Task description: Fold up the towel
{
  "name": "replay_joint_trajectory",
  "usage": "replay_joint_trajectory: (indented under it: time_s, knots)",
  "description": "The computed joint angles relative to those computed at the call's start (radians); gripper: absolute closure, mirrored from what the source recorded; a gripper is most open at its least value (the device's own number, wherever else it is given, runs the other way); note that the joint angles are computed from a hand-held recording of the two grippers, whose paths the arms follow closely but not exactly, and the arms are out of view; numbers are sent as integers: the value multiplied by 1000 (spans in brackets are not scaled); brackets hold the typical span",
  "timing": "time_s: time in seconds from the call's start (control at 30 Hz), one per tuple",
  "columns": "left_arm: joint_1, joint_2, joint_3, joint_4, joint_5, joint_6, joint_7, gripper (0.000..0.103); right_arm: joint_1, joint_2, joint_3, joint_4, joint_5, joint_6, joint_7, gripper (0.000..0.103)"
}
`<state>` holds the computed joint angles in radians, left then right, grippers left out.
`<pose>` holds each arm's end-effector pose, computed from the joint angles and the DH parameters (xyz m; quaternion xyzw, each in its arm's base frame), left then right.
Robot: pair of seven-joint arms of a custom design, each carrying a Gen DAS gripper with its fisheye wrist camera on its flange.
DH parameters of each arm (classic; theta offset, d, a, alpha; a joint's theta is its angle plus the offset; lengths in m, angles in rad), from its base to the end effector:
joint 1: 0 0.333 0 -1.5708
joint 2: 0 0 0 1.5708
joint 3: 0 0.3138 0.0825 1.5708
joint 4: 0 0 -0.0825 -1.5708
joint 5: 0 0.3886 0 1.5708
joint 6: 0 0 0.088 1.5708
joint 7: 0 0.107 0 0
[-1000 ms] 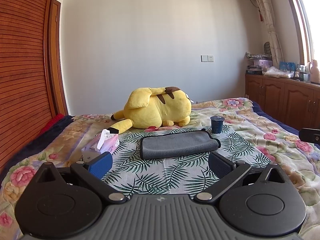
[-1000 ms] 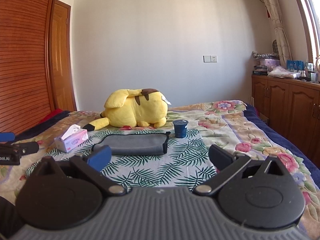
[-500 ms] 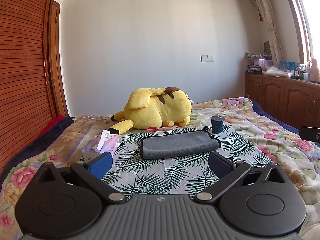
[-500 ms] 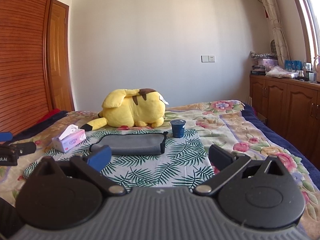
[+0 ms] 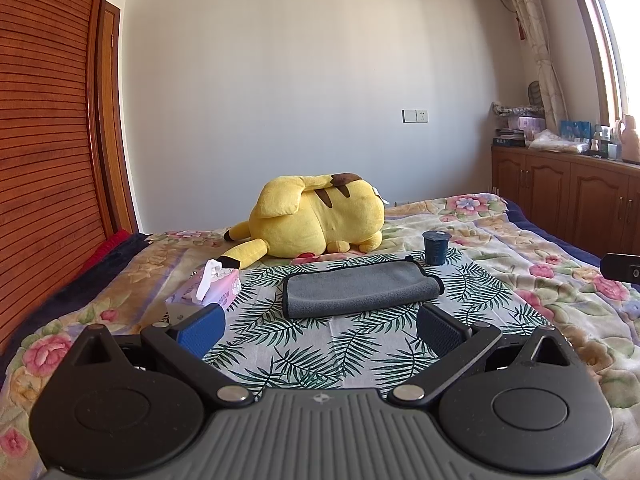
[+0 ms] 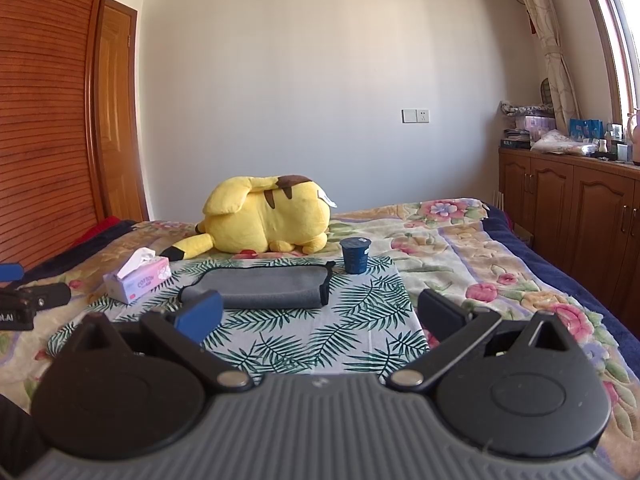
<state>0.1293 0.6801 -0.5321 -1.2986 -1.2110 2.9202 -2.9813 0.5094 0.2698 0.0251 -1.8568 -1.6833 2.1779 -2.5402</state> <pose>0.7605 -0.1307 0.4468 -0.3232 0.7416 -0.5114 0.2899 0.5809 0.2991 0.4116 -0.3866 0.6816 -0.5137 0.3494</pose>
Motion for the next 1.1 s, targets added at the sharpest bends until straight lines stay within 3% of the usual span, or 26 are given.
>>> replay_joint_trajectory:
  time_s: [1.1]
  knots:
    - [6, 9, -9, 2, 37, 11, -15, 16, -2, -2, 1, -4, 1, 1, 1, 0]
